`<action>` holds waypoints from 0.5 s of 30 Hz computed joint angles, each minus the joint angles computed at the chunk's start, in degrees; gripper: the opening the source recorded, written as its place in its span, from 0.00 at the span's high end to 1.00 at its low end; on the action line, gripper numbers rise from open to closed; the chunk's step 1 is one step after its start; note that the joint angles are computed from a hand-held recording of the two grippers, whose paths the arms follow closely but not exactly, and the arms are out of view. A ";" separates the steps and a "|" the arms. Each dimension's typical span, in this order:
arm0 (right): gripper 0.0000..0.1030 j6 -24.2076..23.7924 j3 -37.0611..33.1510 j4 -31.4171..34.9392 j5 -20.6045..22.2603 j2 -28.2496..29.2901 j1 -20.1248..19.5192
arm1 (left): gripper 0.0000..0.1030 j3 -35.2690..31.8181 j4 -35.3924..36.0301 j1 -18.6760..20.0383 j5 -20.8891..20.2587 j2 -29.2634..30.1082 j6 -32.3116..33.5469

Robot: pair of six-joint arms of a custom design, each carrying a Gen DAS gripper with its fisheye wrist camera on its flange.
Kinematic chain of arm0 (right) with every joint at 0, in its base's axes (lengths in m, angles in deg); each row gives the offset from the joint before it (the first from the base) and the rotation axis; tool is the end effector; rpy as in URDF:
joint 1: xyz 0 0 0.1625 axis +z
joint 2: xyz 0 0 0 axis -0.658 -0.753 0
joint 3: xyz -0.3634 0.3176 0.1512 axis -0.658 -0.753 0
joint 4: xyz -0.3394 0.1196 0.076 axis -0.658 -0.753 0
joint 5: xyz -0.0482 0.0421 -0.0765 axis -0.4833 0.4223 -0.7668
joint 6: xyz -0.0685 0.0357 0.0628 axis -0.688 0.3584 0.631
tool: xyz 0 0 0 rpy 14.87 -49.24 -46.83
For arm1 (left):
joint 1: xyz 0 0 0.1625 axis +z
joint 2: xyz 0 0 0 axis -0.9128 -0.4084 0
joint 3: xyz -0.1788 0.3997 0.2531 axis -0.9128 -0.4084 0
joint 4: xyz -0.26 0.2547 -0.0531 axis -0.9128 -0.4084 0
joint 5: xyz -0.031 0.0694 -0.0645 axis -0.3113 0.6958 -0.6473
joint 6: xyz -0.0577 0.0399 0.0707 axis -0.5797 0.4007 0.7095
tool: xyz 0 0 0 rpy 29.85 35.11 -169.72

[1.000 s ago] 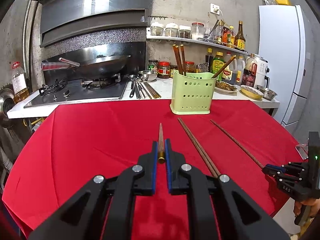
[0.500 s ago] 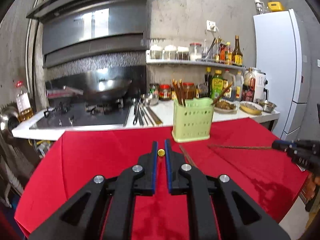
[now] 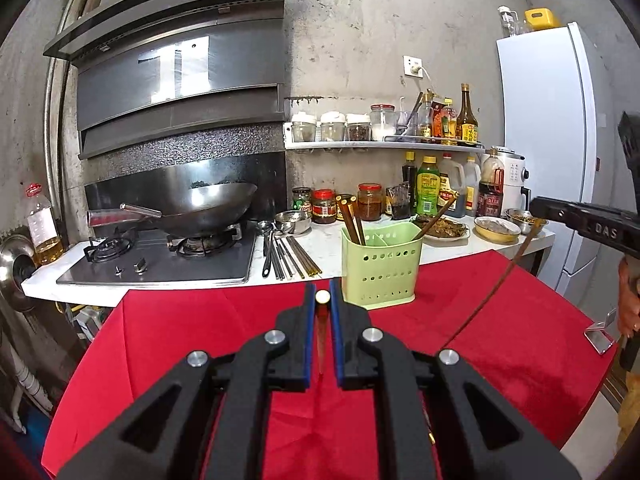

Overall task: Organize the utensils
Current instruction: 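Lift the left tool's chopstick upright over the green holder while the right tool carries its own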

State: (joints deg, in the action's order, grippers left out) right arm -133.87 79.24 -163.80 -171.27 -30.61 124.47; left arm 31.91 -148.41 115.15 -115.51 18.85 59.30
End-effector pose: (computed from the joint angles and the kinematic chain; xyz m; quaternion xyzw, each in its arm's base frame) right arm 0.0422 -0.7587 0.3863 0.2870 -0.7925 0.4726 0.2574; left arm -0.3594 -0.7255 0.0093 0.3148 0.7734 -0.4794 0.2700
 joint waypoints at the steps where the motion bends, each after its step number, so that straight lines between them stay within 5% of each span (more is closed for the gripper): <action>1: 0.93 -0.17 -0.43 0.23 -0.15 0.17 0.12 | 0.93 0.02 0.65 -0.04 -0.30 -0.29 0.06; 15: 0.92 0.41 -4.28 1.83 -2.03 2.98 -1.04 | 0.93 -3.09 4.98 0.46 -1.72 0.64 -0.15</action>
State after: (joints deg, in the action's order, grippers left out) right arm -133.45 74.97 -161.97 -173.29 -27.63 123.43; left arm 28.82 -143.43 115.61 -117.23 19.49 59.15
